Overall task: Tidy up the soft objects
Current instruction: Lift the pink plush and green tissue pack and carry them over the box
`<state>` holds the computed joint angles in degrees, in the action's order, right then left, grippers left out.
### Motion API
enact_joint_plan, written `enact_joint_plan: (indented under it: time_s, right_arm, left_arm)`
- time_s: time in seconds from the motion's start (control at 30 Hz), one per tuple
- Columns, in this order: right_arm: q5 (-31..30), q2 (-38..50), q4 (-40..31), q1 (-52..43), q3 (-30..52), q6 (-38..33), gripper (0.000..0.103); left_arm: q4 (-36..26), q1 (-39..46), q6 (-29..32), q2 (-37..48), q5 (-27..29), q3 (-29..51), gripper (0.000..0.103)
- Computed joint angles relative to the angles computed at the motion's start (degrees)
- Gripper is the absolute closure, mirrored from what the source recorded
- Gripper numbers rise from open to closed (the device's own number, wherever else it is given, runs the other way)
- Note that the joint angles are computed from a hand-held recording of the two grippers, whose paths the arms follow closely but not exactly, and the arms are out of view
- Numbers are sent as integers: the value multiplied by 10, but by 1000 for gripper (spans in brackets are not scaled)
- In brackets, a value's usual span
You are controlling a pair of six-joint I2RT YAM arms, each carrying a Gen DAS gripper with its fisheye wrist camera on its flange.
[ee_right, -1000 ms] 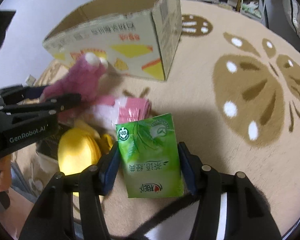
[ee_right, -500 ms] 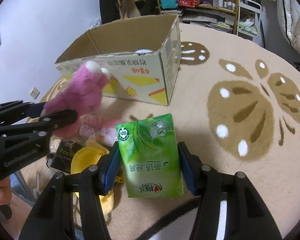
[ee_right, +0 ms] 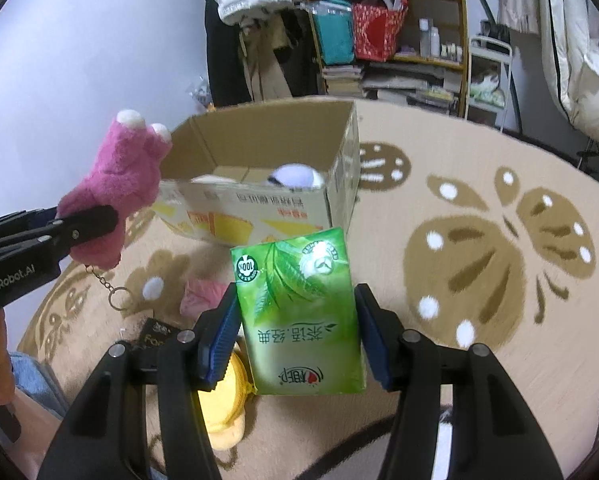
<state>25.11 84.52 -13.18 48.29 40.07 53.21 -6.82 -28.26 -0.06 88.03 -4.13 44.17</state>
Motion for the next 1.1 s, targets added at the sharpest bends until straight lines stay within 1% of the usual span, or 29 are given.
enact_joint_plan:
  time_s: [0.13, 0.3, 0.43, 0.5, 0.67, 0.77, 0.9, 1.1]
  right_arm:
    - [17, -3, 1, 3, 8, -10, 44]
    - [39, -2, 7, 2, 21, -26, 44]
    - [48, -3, 26, -4, 23, -41, 44]
    - [56, -2, 32, -6, 24, -45, 44]
    - [67, 0, 63, -15, 22, -64, 44]
    - [73, -2, 87, -19, 16, -77, 44]
    - [80, -5, 124, -24, 3, -99, 44]
    - [77, -3, 158, -38, -4, -116, 44]
  left_arm:
    - [6, 8, -4, 1, 1, 0, 64]
    - [22, 11, -2, -8, -12, -4, 64]
    - [30, 19, -5, -10, -2, 1, 64]
    - [35, 21, -5, -8, -8, 3, 64]
    - [50, 22, 3, -8, -24, 6, 64]
    - [55, 25, 7, -5, -17, 11, 64]
    - [70, 26, 14, 16, -27, 25, 64]
    - [78, 31, 2, 46, -25, 48, 64]
